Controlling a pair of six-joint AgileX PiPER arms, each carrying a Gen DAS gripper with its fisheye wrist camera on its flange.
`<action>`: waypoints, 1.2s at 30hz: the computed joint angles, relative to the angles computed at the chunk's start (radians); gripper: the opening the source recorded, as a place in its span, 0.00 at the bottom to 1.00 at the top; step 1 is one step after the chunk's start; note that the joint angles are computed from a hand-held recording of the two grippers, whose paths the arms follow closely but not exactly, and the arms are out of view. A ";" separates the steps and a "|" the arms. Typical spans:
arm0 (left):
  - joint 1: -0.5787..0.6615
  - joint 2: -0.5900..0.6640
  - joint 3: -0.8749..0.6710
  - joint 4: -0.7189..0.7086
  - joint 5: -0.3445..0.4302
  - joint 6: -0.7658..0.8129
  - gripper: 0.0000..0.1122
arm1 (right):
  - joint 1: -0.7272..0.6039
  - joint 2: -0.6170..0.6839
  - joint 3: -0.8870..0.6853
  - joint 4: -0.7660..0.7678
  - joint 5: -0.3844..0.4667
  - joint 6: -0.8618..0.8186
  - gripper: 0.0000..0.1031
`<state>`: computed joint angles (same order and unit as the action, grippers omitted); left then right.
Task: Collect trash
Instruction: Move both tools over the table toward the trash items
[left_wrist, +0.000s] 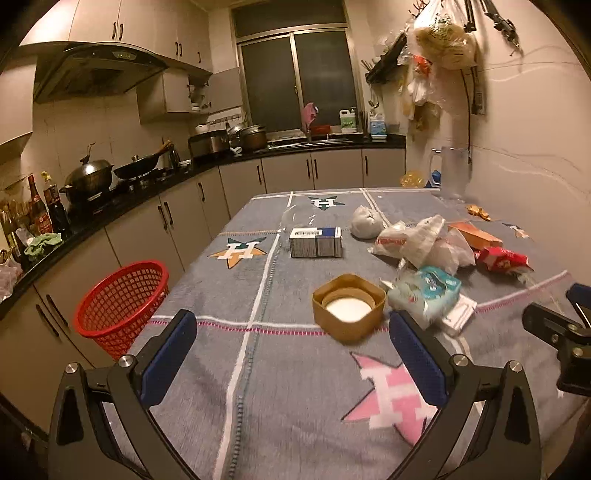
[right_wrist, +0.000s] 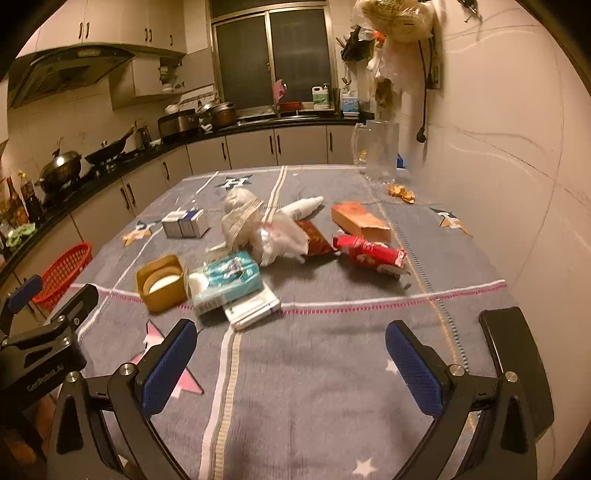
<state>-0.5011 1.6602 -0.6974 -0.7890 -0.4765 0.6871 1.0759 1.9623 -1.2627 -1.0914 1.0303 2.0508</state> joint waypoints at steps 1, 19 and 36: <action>-0.004 0.000 0.002 -0.016 -0.002 0.013 0.92 | 0.006 0.013 -0.002 0.002 0.004 0.002 1.00; 0.034 0.038 -0.027 -0.040 0.093 0.021 0.92 | -0.018 0.071 -0.054 0.101 0.018 -0.069 0.99; 0.078 0.095 -0.064 0.032 0.147 -0.037 0.92 | -0.053 0.088 -0.053 0.123 -0.068 -0.114 0.98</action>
